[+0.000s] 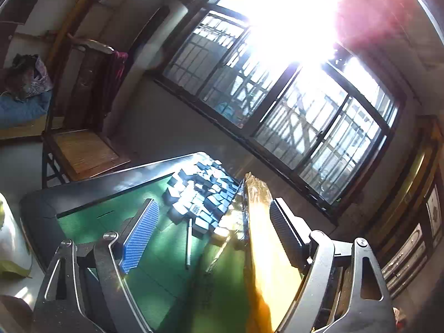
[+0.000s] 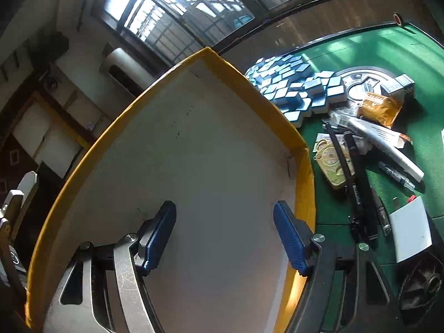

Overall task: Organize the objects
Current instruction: 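Swing both tools from the tray over to the scattered items on the table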

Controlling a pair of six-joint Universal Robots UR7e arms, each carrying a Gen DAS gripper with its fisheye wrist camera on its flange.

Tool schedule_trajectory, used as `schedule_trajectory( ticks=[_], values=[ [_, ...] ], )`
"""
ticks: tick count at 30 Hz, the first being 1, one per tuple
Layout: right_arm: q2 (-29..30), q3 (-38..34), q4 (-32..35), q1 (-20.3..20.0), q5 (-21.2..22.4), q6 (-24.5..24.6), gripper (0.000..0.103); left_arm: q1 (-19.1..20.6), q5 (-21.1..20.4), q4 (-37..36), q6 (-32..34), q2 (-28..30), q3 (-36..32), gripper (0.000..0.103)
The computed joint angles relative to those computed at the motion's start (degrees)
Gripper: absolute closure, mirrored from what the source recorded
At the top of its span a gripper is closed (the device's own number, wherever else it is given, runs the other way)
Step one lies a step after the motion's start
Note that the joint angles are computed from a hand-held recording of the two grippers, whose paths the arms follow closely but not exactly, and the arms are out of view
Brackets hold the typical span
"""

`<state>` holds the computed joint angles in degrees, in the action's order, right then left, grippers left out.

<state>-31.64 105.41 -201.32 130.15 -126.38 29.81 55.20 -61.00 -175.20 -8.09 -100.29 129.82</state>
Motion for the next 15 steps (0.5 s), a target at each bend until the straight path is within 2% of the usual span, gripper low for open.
schedule_trajectory(
  ticks=[1,2,5,8,12,15],
  values=[
    [1.07,1.0,-2.02,-0.71,2.35,-2.0,0.035,2.01,1.04,1.85,-2.75,0.42,-0.82,0.02],
    [2.13,0.56,-2.08,-1.31,2.54,-3.1,0.035,4.86,0.78,3.04,-4.64,1.13,-1.83,0.02],
    [4.11,-1.3,-0.7,-2.56,0.03,-8.14,0.035,11.41,-0.84,3.43,-9.88,3.16,-3.8,0.02],
    [5.66,-2.08,-1.42,-3.67,-1.3,-10.73,0.035,17.29,-2.25,1.74,-12.54,5.62,-5.96,0.02],
    [6.51,-2.34,-0.77,-2.85,1.13,-11.33,0.035,21.53,0.48,-0.29,-13.69,8.05,-7.11,0.02],
    [7.92,-5.19,3.62,-1.64,1.05,-13.74,0.035,23.25,4.08,1.88,-15.33,9.53,-8.0,0.02]
  ],
)
